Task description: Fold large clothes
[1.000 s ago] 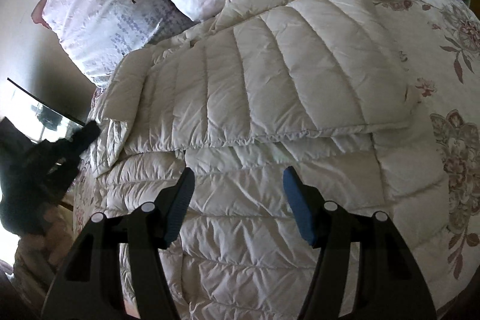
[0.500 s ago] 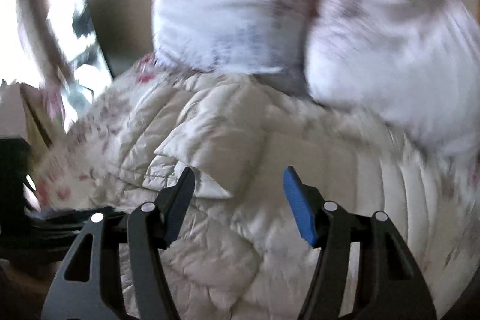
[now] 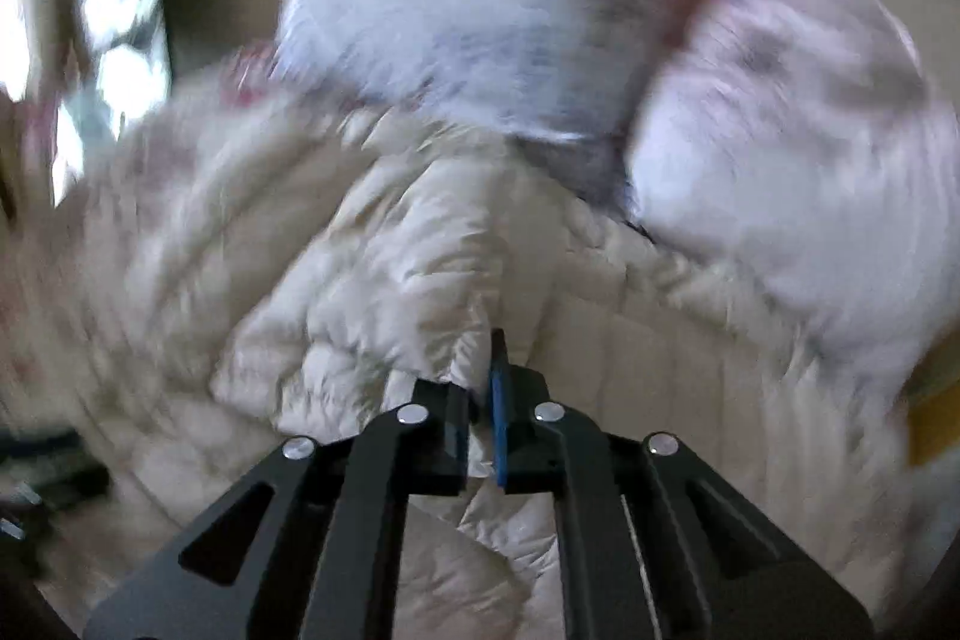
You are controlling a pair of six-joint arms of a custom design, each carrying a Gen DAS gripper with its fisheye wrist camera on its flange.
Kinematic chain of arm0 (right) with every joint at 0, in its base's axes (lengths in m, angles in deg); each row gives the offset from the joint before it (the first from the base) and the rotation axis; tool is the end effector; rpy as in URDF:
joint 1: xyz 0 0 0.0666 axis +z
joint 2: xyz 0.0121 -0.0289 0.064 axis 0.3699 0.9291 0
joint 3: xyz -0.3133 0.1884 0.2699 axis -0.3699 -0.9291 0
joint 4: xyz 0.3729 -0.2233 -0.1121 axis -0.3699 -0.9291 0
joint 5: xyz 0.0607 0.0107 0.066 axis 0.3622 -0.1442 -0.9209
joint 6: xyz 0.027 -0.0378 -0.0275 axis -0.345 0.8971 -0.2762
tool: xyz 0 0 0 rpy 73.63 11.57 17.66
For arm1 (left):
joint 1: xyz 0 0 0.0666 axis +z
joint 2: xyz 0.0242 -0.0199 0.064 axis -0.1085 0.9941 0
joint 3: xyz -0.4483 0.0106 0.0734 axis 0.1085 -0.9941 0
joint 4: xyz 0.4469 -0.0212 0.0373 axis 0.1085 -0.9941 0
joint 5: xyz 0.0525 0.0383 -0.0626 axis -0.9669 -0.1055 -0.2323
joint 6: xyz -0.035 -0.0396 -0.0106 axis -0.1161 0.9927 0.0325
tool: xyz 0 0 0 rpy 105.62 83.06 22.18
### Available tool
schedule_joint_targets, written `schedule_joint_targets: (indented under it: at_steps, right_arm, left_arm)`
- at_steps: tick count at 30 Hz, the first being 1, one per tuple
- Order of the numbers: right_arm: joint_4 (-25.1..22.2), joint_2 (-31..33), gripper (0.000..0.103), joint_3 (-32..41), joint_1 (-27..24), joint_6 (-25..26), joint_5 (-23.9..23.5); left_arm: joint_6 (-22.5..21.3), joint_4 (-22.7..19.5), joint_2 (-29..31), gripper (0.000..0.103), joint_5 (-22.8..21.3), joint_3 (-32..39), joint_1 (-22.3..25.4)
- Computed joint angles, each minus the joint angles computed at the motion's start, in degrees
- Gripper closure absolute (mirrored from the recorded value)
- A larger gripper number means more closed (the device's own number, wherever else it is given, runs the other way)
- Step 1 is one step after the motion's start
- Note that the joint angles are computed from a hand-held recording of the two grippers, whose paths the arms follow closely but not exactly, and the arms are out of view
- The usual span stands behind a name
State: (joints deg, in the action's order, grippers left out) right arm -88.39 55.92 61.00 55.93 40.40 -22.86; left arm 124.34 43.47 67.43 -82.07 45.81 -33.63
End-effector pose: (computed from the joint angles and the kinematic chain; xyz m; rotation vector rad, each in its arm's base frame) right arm 0.4487 0.2886 0.4138 -0.1622 2.5069 -0.1260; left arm 0.3592 -0.1908 0.3517 -0.2697 2.6157 -0.5848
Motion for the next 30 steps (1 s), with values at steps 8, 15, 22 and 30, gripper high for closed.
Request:
schedule_joint_targets:
  at_steps: [8, 15, 22, 30]
  right_arm:
    - [6.2, -12.9, 0.098, -10.4, -6.2, -22.2, -8.5]
    - [5.0, -19.3, 0.078, -20.1, -11.7, -38.9, -19.0]
    - [5.4, -22.0, 0.059, -21.6, -15.3, -40.4, -16.3]
    - [7.2, -18.3, 0.090, -20.9, -18.0, -37.3, -24.4]
  left_arm:
    - [0.1, 0.4, -0.6, 0.039, 0.4, -0.7, 1.3]
    - [-1.1, 0.3, -0.8, 0.038, 1.0, -1.0, 1.6]
    - [-2.0, -0.2, -1.2, 0.034, 0.6, -1.0, 1.3]
    - [-2.4, -2.1, -2.2, 0.030, -0.3, -1.1, 2.2]
